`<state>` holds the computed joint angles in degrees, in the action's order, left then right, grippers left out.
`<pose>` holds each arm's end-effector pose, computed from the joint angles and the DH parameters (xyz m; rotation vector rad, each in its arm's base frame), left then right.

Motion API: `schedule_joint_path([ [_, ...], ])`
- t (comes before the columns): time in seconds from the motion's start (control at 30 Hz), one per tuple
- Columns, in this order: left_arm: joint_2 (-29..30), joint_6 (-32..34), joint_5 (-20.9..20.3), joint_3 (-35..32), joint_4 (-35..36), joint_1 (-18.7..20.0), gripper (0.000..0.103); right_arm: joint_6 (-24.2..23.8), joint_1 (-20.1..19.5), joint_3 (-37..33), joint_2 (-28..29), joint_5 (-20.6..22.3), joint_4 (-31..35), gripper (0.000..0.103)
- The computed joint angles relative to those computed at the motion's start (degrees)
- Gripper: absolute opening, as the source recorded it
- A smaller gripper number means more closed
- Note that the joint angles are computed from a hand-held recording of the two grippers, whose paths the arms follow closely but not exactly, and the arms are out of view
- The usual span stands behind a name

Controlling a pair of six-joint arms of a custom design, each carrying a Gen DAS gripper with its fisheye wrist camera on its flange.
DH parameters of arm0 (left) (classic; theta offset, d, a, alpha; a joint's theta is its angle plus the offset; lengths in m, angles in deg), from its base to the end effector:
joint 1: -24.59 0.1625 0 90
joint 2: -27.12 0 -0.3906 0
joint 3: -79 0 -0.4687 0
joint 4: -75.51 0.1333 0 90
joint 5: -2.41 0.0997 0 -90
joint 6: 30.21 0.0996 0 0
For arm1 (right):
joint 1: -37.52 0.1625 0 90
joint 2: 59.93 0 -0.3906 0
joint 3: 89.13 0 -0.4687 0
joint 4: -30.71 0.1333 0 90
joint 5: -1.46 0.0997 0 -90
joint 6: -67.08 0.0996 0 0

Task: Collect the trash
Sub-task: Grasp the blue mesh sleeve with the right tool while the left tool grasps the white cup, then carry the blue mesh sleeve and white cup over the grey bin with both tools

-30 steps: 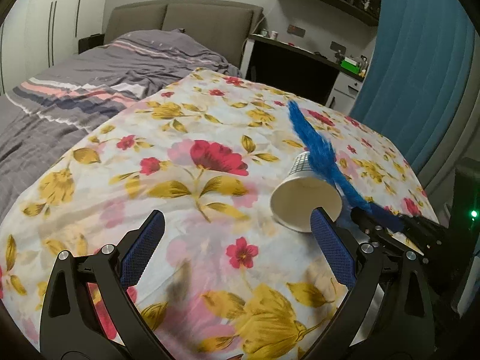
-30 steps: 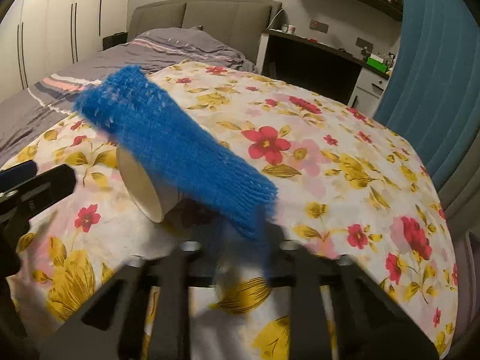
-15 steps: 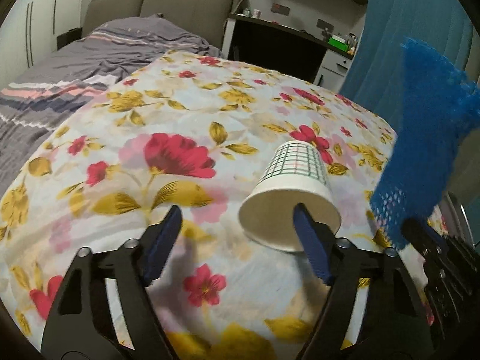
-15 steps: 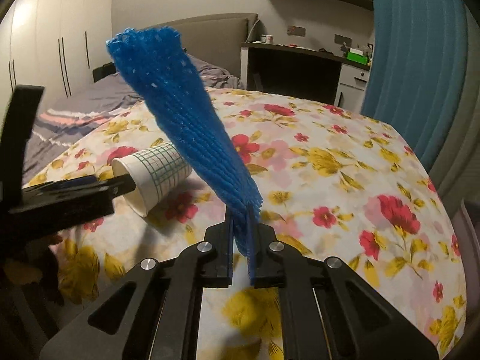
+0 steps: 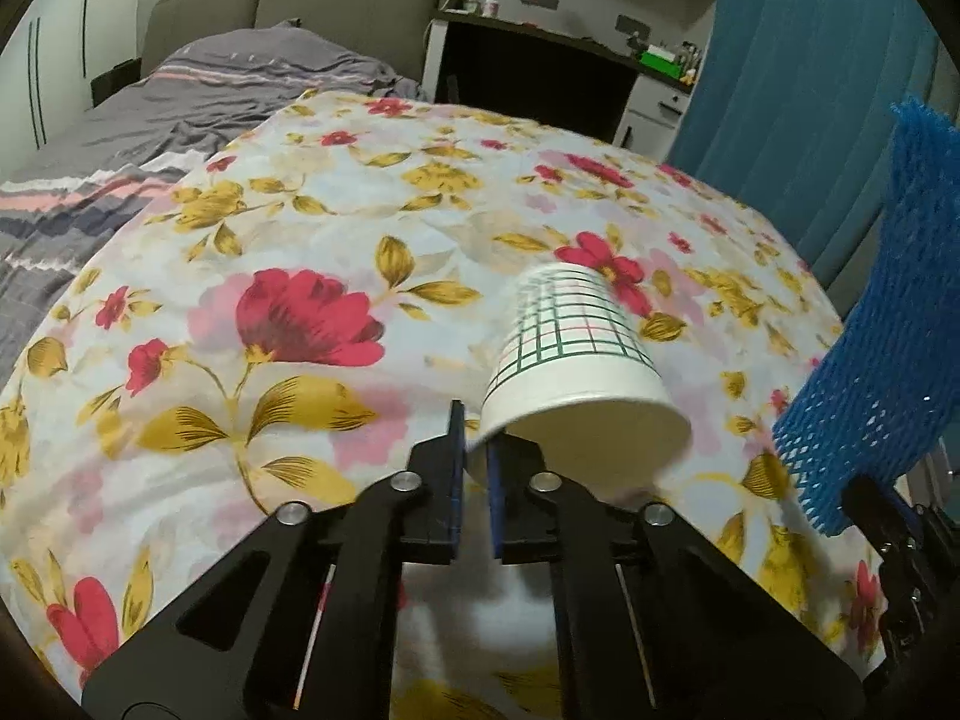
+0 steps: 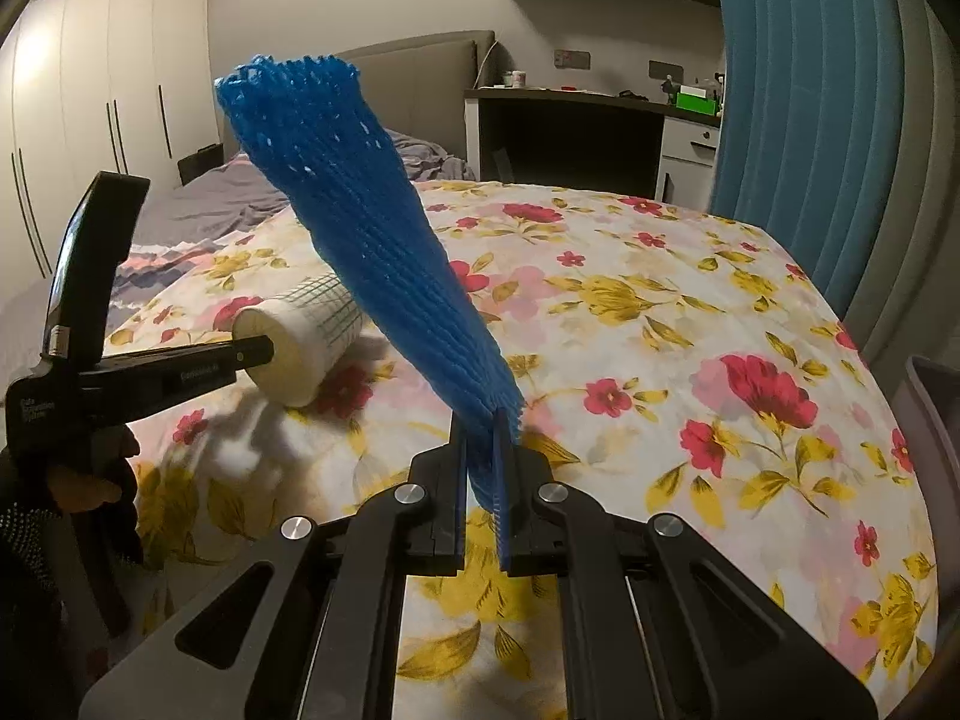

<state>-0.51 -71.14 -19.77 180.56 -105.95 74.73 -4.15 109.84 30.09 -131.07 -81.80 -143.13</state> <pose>-0.2000 -0.5914 -0.1126 -0.2414 2.1348 -1.1819 -0.0374 -0.5948 0.1614 1.2586 -2.3807 0.7310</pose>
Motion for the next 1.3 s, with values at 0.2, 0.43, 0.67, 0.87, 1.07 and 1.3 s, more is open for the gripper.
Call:
schedule_joint_path([
  [0.2, 1.71, 4.72, 1.54, -0.86, -5.16, -2.68, 0.002, 0.58, -1.02, 0.54, -2.6, 2.1, 1.42, 0.008],
  [0.43, 3.85, 9.03, 2.16, -3.27, -8.03, -5.66, 0.002, 1.56, -2.76, 0.62, -5.58, 4.3, 3.55, 0.008],
  [0.67, 7.42, 12.87, 2.09, -7.92, -9.17, -8.04, 0.002, 2.15, -4.71, 0.36, -8.43, 6.4, 5.46, 0.008],
  [0.87, 11.11, 16.38, 0.74, -13.31, -8.86, -9.44, 0.002, 2.89, -6.33, -0.5, -10.28, 7.72, 6.71, 0.008],
  [1.07, 14.91, 19.74, -1.58, -19.54, -7.78, -9.9, 0.002, 3.84, -8.02, -1.89, -11.31, 8.7, 7.16, 0.008],
  [1.3, 19.99, 23.5, -5.09, -28.39, -5.15, -10.16, 0.002, 5.87, -9.61, -4.7, -11.45, 9.42, 7.59, 0.008],
])
